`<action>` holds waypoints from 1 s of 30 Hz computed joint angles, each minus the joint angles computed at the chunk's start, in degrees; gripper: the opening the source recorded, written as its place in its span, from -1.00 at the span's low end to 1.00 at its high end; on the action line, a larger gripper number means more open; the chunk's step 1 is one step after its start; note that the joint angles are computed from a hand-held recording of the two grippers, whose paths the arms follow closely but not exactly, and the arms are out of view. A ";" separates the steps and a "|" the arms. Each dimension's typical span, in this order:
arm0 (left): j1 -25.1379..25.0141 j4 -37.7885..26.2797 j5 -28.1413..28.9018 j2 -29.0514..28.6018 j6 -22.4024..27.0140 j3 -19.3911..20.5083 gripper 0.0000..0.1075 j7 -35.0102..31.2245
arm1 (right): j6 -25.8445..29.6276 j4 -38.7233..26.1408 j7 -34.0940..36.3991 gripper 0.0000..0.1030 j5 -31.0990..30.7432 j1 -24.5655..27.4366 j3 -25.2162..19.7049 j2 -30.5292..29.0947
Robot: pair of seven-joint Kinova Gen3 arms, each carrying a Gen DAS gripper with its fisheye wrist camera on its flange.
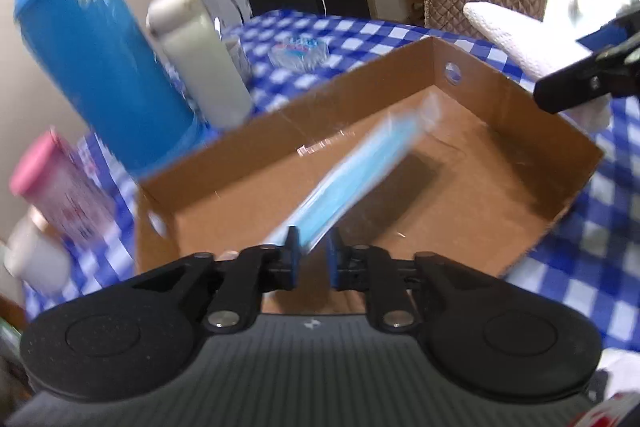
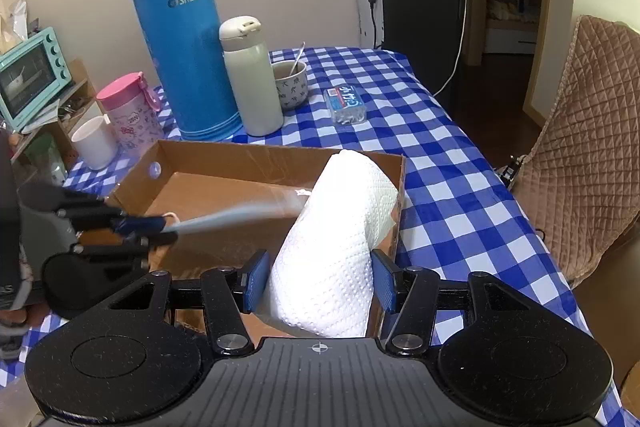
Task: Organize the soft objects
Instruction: 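Carry the towel with the right tool into the box while the left tool drops the mask there, then open both tools and withdraw them from the box toward the pile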
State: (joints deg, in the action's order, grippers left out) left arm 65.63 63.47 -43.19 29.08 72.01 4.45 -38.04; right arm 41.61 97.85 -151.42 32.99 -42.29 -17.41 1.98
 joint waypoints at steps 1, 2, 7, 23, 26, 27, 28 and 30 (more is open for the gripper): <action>-0.25 0.61 0.78 -0.60 -0.28 -0.06 -0.48 1.41 | -0.02 -0.07 0.00 0.05 0.04 0.03 0.05 0.21; -0.47 1.33 1.34 -1.27 -0.59 -0.03 -0.46 2.68 | -0.10 -0.12 0.07 0.05 -0.01 0.05 0.13 0.37; -1.15 2.56 2.54 -3.48 0.40 0.83 -0.40 7.26 | -0.48 -0.74 -0.04 0.05 0.36 -0.29 0.71 1.48; -1.83 2.52 2.17 -6.08 5.53 3.38 -0.15 13.61 | -4.46 0.63 -6.31 0.47 10.18 -3.19 2.67 3.26; -1.40 1.92 2.00 -6.29 6.69 3.61 -0.12 14.05 | -4.57 0.91 -4.12 0.48 6.53 -2.36 2.38 2.47; -1.22 1.63 2.02 -6.32 7.13 3.69 -0.11 14.30 | -4.23 0.91 -3.70 0.48 5.79 -2.26 2.22 2.19; -1.06 1.39 2.04 -6.38 7.52 3.74 -0.08 14.62 | -4.02 1.00 -3.15 0.48 4.83 -2.04 2.06 1.89; -0.72 1.20 1.97 -6.73 7.90 3.88 -0.07 15.26 | -3.79 1.32 -2.45 0.48 3.48 -1.65 1.73 1.22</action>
State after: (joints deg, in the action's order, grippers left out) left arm 64.91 64.67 -41.22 22.35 79.92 8.33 -22.78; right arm 37.82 99.17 -153.87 36.47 -43.95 -15.68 3.19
